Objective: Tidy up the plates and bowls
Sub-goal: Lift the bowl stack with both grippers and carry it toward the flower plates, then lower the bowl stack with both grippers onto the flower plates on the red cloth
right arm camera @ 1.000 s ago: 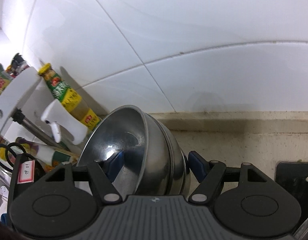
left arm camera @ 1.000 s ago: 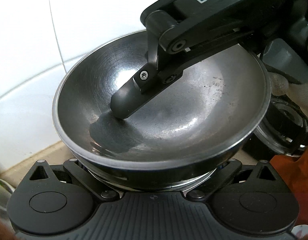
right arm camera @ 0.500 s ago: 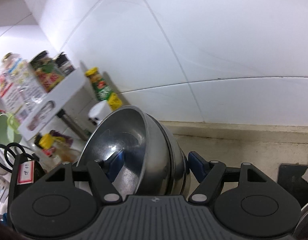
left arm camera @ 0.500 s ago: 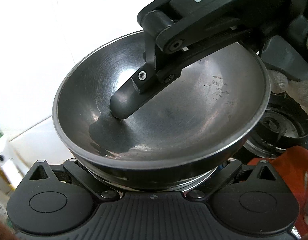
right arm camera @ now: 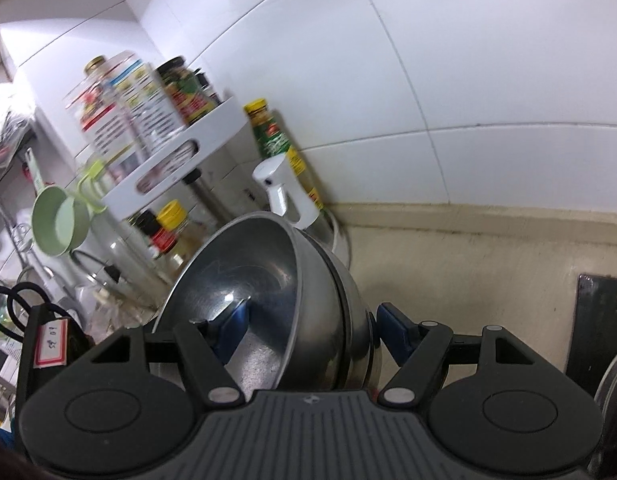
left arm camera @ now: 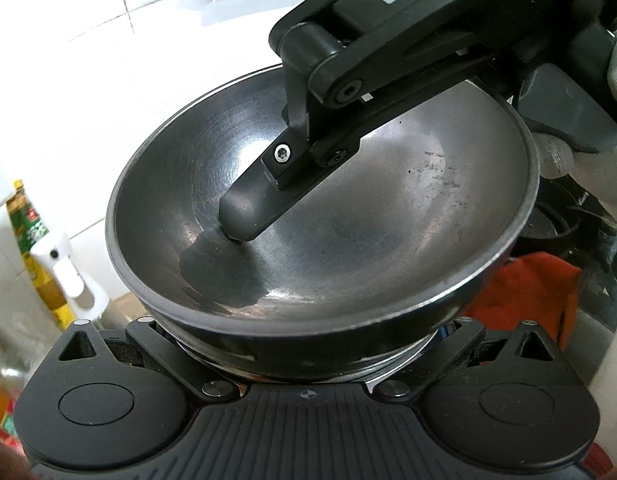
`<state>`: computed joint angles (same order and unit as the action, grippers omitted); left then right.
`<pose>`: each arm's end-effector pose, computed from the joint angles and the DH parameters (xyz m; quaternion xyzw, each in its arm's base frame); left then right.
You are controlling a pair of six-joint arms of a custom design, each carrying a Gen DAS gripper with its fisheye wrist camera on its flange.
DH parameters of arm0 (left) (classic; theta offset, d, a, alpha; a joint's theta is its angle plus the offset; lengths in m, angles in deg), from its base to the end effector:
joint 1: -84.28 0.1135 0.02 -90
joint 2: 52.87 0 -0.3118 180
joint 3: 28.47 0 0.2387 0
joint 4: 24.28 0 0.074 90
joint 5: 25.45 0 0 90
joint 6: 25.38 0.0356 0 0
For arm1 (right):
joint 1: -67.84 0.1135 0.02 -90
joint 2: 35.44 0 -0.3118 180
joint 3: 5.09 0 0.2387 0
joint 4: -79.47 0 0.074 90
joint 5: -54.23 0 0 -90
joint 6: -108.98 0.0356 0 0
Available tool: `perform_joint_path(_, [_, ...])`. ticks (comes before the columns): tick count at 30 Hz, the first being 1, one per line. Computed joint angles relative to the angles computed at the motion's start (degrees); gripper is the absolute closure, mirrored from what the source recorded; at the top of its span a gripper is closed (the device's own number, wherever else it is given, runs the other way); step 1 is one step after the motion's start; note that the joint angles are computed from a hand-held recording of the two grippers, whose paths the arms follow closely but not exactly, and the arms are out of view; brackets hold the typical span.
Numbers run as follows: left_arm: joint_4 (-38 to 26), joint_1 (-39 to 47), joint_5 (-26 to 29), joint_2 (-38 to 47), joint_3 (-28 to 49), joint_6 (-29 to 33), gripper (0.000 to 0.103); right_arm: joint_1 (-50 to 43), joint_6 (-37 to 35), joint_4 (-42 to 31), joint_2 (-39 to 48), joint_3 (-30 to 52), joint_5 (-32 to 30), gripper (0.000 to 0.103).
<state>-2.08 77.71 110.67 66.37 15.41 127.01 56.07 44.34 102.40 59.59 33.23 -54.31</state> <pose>0.2869 -0.0589 0.0756 0.5962 0.6495 -0.1923 0.4309 0.2646 -0.0436 0.1647 0.2052 0.8494 0.1961 0.4449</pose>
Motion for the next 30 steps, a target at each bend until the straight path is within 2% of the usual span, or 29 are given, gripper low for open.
perform_joint_path(4, [2.7, 3.4, 1.4, 0.1, -5.8, 4.2, 0.001, 2.9, 1.4, 1.7, -1.6, -3.4, 1.4, 0.037])
perform_joint_path(10, [-3.4, 11.6, 3.3, 1.9, -9.6, 17.0, 0.001, 8.8, 5.6, 7.1, -0.3, -8.9, 4.9, 0.037])
perform_joint_path(15, [-4.6, 16.2, 2.0, 7.2, -12.5, 25.3, 0.001, 13.3, 10.1, 16.0, 6.0, -13.3, 7.4, 0.037])
perform_joint_path(19, [-1.3, 19.1, 1.2, 12.7, -14.6, 30.9, 0.001, 15.3, 13.3, 25.3, 13.3, -16.7, 8.6, 0.037])
perform_joint_path(23, [2.1, 20.2, 0.6, 16.3, -15.8, 32.9, 0.001, 16.3, 15.5, 31.9, 19.0, -18.3, 9.5, 0.037])
perform_joint_path(26, [0.6, 23.5, 1.2, 17.5, -15.6, 37.7, 0.001, 17.1, 16.2, 34.4, 21.8, -18.4, 10.2, 0.037])
perform_joint_path(27, [3.0, 23.8, 1.6, 18.9, -16.4, 38.1, 0.001, 17.3, 16.7, 34.6, 22.1, -18.2, 10.2, 0.037])
perform_joint_path(29, [0.5, 24.4, 1.7, 18.4, -14.8, 38.4, 0.001, 18.2, 16.8, 34.1, 22.3, -17.3, 10.5, 0.037])
perform_joint_path(30, [3.1, 24.1, 1.7, 19.6, -16.3, 37.8, 0.000, 18.5, 16.8, 33.2, 22.1, -16.6, 10.8, 0.037])
